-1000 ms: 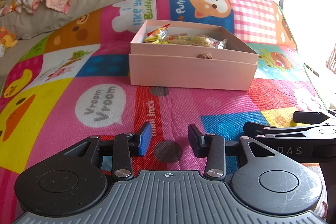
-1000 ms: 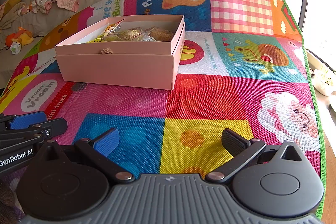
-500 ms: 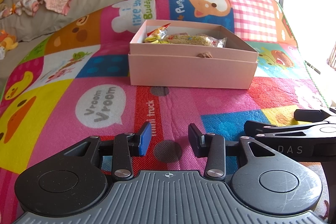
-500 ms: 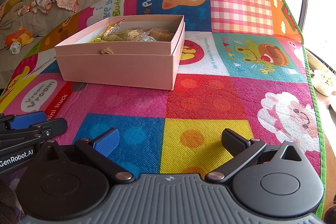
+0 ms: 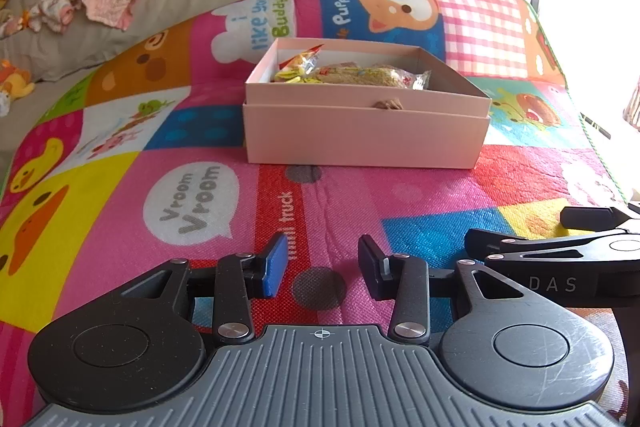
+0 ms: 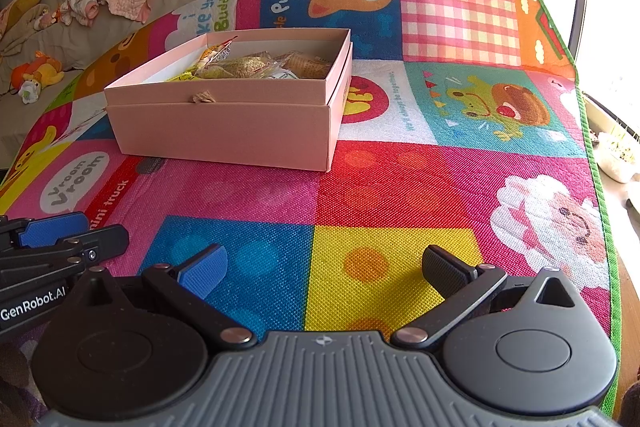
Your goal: Organize objects
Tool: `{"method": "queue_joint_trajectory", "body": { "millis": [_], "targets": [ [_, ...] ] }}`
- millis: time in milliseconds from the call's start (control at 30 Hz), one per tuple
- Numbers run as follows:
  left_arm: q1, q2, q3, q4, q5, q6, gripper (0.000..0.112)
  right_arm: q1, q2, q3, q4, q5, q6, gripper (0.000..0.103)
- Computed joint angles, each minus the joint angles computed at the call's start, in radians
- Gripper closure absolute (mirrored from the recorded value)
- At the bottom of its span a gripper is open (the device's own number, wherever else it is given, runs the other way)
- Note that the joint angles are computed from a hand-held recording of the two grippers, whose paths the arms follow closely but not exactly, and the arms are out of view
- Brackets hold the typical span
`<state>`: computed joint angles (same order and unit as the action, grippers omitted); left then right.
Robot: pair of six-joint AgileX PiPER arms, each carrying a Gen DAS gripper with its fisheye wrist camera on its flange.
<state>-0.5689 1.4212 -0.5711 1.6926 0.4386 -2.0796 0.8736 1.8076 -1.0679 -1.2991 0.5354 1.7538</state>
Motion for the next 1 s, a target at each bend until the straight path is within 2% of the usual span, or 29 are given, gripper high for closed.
{"method": "queue_joint_trajectory", "body": {
  "millis": [600,1000],
  "targets": [
    [-0.007,0.004,-0.001,-0.009,0.010,0.012,0.069,-0.001,-0.001,0.001,0.000,0.000,-0.001,0.000],
    [0.009,-0.003,0.005,0.020,-0.013,-0.012,0.068,0.000,0.000,0.000,0.001,0.000,-0.001,0.000]
  ]
}}
